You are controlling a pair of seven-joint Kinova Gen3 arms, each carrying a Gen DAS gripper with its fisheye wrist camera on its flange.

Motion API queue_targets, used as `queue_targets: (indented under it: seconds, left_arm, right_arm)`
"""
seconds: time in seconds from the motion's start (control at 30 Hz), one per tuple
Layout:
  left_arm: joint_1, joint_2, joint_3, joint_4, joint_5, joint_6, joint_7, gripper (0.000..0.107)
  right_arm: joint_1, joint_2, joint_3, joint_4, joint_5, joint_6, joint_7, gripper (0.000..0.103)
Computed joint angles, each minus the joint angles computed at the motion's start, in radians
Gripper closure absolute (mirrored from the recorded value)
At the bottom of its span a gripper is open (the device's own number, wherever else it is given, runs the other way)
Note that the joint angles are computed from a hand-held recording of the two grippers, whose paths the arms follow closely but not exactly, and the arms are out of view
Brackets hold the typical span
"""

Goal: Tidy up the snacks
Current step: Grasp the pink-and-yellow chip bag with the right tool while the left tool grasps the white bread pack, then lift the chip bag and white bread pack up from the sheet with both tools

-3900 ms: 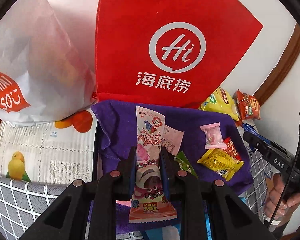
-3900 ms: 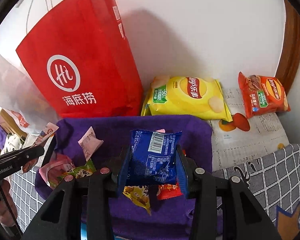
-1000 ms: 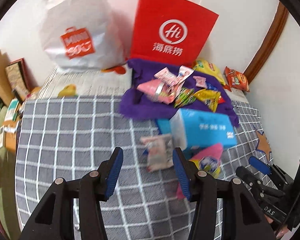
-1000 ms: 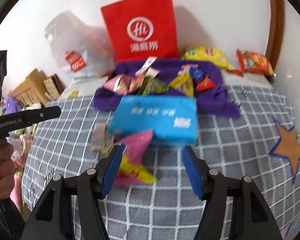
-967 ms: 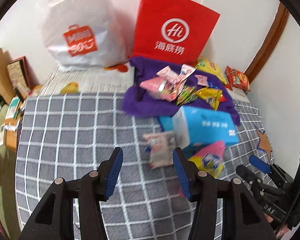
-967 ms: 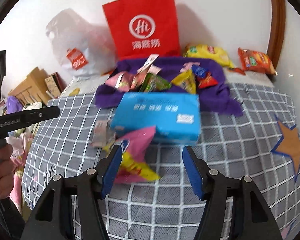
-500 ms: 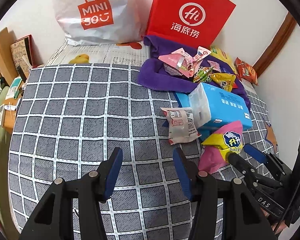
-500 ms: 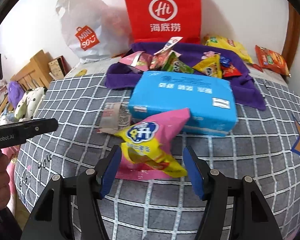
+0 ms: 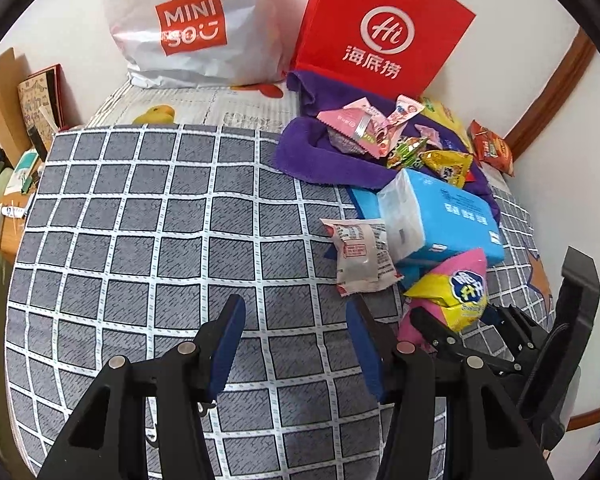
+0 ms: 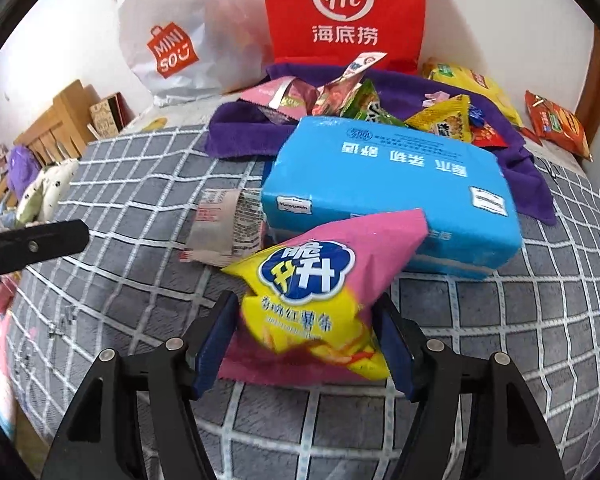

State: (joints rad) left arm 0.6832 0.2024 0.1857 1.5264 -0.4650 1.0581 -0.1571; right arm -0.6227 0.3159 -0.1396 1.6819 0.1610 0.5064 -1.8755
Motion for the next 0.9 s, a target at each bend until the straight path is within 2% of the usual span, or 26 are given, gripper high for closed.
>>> queue_targets:
  seconds: [0.07,0.2,0.33,0.47,0.73,0.77,0.83,0.9]
  left_arm:
    - [-0.009,0.018,-0.002,-0.009,0.013,-0.007,-0.013,0.058]
    - [-0.001,0.056,-0.014,-0.044,0.005,-0.016,-0.035,0.058]
    - [-0.006,0.097,-0.026,-0.078,0.022,-0.071,-0.089,0.058]
    - [-0.003,0.149,-0.050,-0.127,0.043,-0.083,-0.138,0.058]
    - [0.007,0.241,-0.084,-0.218,0.101,-0.057,-0.236,0.058]
    - [0.011,0.252,-0.089,-0.229,0.105,-0.050,-0.242,0.056]
    - [0.028,0.268,-0.095,-0.242,0.079,-0.046,-0.251,0.047]
    - [0.066,0.301,-0.123,-0.292,0.057,0.012,-0.279,0.048]
  right_arm:
    - [0.005,0.016,-0.004,-0.014,0.000,0.012,0.016,0.035]
    - [0.080,-0.002,-0.054,0.013,-0.087,-0.022,0.108,0.041]
    - [0.164,-0.067,-0.090,0.074,-0.195,-0.050,0.225,0.041]
    - [0.223,-0.153,-0.076,0.152,-0.270,-0.093,0.293,0.041]
    - [0.224,-0.191,0.011,0.224,-0.153,-0.123,0.182,0.041]
    - [0.235,-0.187,0.008,0.223,-0.160,-0.119,0.188,0.041]
    - [0.265,-0.177,-0.003,0.222,-0.197,-0.116,0.220,0.041]
    - [0.290,-0.166,-0.015,0.219,-0.237,-0.112,0.256,0.041]
